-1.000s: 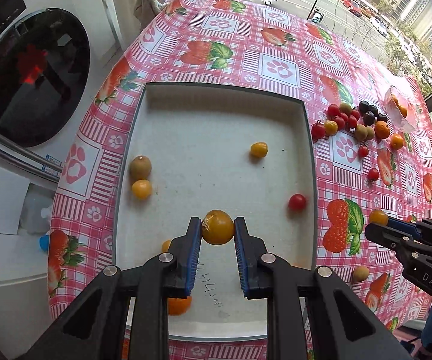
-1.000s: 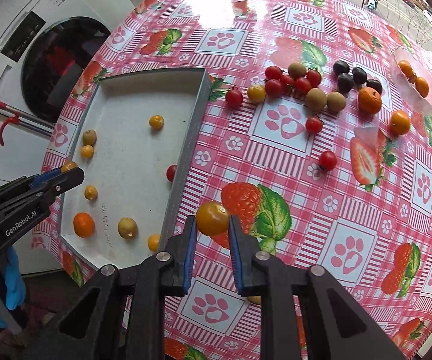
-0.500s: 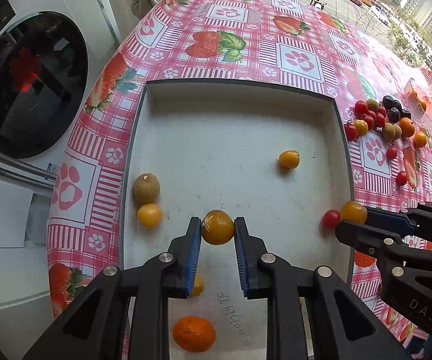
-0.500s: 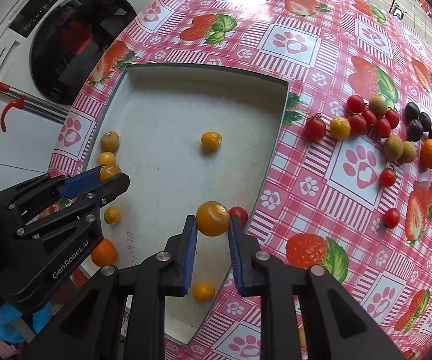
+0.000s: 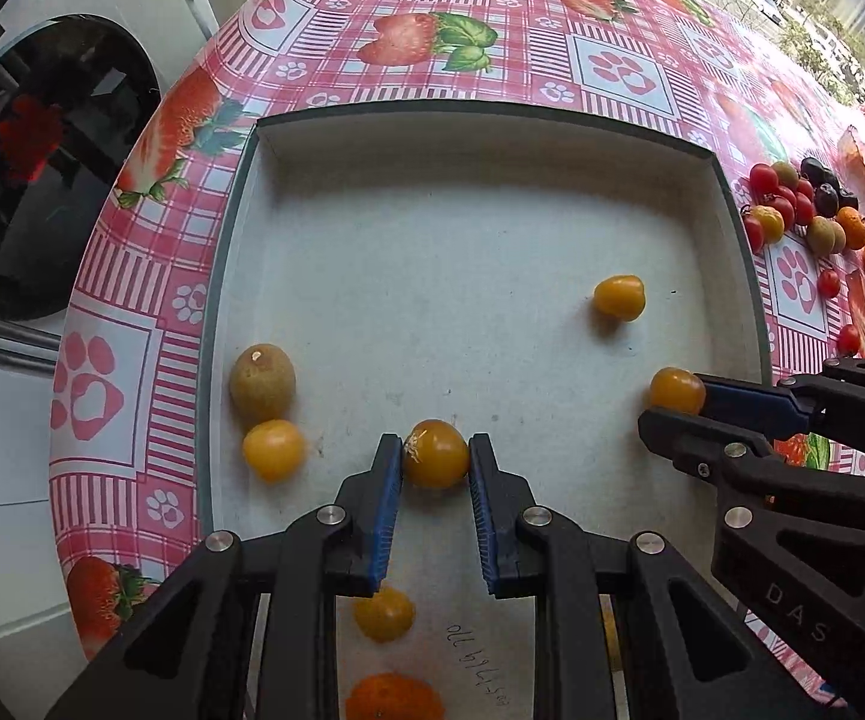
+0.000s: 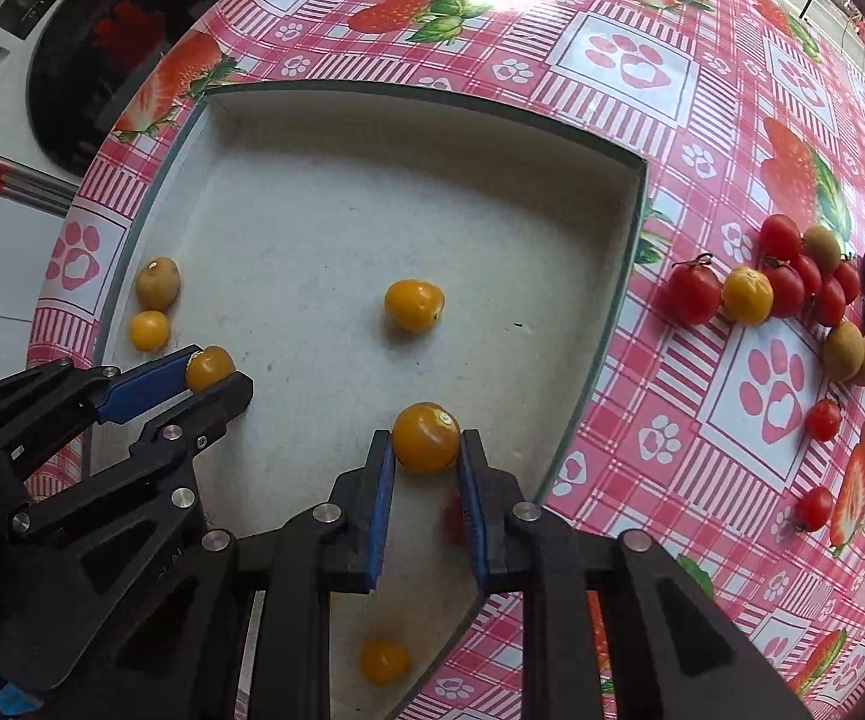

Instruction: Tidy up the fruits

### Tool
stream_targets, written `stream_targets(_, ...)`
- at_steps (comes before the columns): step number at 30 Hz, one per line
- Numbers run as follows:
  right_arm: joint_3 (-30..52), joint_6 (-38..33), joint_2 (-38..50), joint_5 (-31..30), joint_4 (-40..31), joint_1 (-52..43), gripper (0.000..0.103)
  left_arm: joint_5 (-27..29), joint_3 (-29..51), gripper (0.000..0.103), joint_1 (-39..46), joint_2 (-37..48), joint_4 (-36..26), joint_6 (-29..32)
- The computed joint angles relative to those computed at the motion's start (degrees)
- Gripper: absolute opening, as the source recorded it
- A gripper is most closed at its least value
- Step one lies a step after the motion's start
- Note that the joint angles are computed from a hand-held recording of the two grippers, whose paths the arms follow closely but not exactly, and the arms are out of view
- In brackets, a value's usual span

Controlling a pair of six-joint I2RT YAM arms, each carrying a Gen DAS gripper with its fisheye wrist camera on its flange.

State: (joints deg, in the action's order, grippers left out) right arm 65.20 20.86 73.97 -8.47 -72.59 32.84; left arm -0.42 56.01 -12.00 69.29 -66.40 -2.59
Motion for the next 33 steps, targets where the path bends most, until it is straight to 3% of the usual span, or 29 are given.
stream_targets(6,0.14,-0.24,1.27,-2.77,1.57,-0.23,0.027,0.37,0.37,0.024,-0.4,1.13,-0.15,-0.38)
stream_targets(7,0.28,-0.45,1.19,-3.51,1.52,-0.6,0.035,0.37,0.4,0.024,-0.4,1.19,-0.38,-0.55)
stream_targets(8,0.52,-0.52,0.92,-3.54,1.22,-0.74,0.04,0.11,0.35,0.028,-0.29,1.03,-0.57,-0.71)
stream_targets(10,1.05,-0.63,0.61,-3.81,0.63,-1.18,0.041,-1.28,0.94,0.048,0.44,1.26,-1.0,-0.83)
stream_targets(11,1.19,-0.76,0.12,-4.11,0.09,-1.71,0.041,-2.05,0.87,0.065,0.83,0.74,-1.05,-1.06)
stream_targets(12,1.2,-0.92,-0.47,-4.77,-0.22,-2.37,0.041,-2.12,0.79,0.075,1.69,-0.02,-1.14,-0.88)
stream_targets(13,1.62,-0.98,-0.76,-5.44,-0.6,-2.92,0.044,-1.81,1.06,0.076,3.23,-0.57,-1.79,0.02)
stream_targets(17,3.66,-0.45,-2.34,-5.79,-2.59,-2.64,0.075,-0.56,2.15,0.078,6.28,-1.05,-4.05,1.45)
stream_targets(18,4.26,0.07,-2.69,-5.33,-3.2,-2.07,0.077,-0.94,2.46,0.089,6.58,-1.07,-4.66,1.47)
stream_targets(21,6.1,1.86,-3.53,-0.81,-6.48,-0.24,0.086,-2.56,2.98,0.103,6.36,-2.18,-6.0,1.22)
stream_targets(24,6.35,2.79,-4.88,0.1,-8.38,-0.83,0.103,-2.1,3.85,0.103,5.65,-3.45,-7.53,1.01)
stream_targets(33,10.4,7.69,-7.43,2.9,-15.59,1.61,0.103,-4.48,7.82,0.103,-0.62,-6.7,-13.9,-1.27)
